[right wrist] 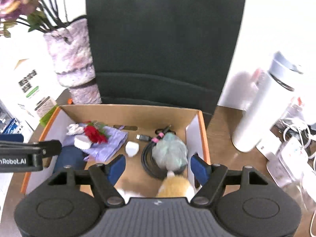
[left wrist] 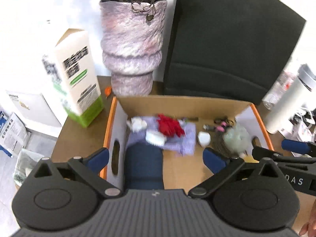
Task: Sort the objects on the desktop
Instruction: 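Lower the rose and white lid into the box while both tools open, then withdraw both tools from the box back over the table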
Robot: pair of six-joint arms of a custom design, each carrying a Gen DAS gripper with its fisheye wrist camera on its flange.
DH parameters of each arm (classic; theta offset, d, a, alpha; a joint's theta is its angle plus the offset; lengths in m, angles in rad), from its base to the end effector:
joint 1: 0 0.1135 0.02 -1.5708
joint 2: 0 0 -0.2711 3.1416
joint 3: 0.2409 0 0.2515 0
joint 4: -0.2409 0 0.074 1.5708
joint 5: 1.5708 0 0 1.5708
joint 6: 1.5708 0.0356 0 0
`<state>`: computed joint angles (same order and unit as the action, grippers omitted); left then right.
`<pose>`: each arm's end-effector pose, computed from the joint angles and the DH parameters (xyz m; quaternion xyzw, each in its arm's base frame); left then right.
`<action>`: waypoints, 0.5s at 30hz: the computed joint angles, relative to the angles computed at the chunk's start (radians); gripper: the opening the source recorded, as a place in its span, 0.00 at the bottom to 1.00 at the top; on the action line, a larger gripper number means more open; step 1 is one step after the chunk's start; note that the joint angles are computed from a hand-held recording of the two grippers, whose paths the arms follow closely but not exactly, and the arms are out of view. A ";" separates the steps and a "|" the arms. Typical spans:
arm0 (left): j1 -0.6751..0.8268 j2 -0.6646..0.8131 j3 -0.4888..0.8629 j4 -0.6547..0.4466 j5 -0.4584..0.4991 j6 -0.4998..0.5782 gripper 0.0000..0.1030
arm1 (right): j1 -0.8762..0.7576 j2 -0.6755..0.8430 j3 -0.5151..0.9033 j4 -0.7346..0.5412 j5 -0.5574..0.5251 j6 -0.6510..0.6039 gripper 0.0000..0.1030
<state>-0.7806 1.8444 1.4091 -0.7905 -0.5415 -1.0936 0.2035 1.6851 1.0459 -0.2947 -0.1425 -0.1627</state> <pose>0.2796 -0.2511 0.2276 -0.1933 0.9305 0.0227 0.3103 0.3395 0.0752 0.1975 -0.1944 0.9274 0.0740 0.3109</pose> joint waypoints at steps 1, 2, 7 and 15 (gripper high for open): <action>-0.032 -0.017 -0.016 -0.009 -0.015 -0.021 1.00 | 0.010 -0.036 -0.042 0.021 -0.001 0.009 0.70; -0.068 -0.030 -0.035 -0.014 -0.035 -0.048 1.00 | 0.003 -0.077 -0.081 0.029 -0.011 0.002 0.70; -0.272 -0.028 -0.055 -0.124 -0.179 -0.229 1.00 | -0.020 -0.317 -0.332 0.106 -0.069 -0.010 0.71; -0.572 0.086 -0.137 -0.206 -0.298 -0.669 1.00 | -0.121 -0.639 -0.792 0.308 -0.204 -0.022 0.78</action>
